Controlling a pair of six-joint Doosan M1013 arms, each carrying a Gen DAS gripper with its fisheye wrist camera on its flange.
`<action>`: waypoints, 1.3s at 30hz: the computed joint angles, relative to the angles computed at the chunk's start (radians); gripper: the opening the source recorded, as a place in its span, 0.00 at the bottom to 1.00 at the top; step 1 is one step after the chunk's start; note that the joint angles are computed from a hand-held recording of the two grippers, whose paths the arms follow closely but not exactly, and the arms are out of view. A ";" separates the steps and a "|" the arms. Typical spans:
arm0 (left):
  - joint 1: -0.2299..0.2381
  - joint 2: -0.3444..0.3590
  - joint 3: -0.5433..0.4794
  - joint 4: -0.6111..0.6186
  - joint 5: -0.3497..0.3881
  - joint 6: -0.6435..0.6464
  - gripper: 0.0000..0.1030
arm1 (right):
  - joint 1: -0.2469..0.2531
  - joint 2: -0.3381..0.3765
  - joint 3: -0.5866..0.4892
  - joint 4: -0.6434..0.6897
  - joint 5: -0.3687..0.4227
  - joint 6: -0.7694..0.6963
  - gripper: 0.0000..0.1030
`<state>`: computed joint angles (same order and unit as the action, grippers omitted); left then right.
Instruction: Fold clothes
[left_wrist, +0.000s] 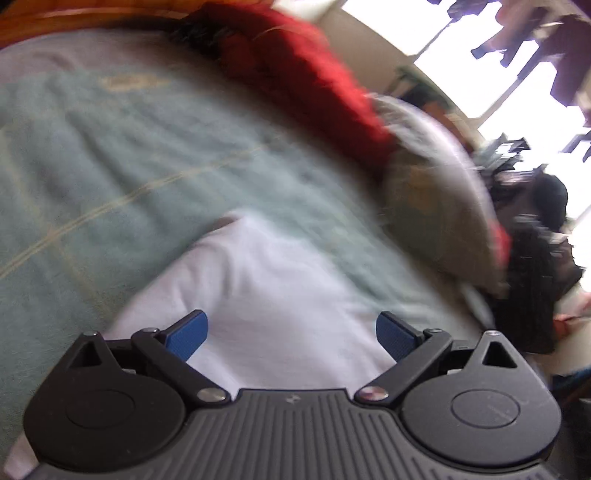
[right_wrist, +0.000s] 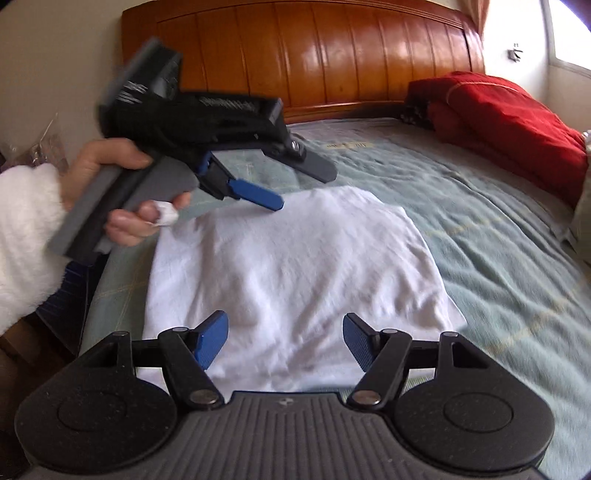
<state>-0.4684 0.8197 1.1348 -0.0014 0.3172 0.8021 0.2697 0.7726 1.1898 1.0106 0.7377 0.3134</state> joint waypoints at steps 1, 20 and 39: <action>0.001 -0.005 0.023 0.010 -0.039 -0.015 0.88 | -0.004 -0.004 0.007 0.001 0.001 0.003 0.72; -0.009 0.118 -0.259 0.215 0.168 -0.201 0.88 | -0.070 -0.039 0.109 0.403 0.088 -0.189 0.79; 0.033 0.243 -0.519 0.023 0.459 -0.018 0.93 | -0.085 -0.045 0.127 0.481 0.106 -0.247 0.86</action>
<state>-0.4351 1.0628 0.6158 0.0219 0.7765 0.7842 0.1846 0.7277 1.3163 1.4918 0.8435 0.0661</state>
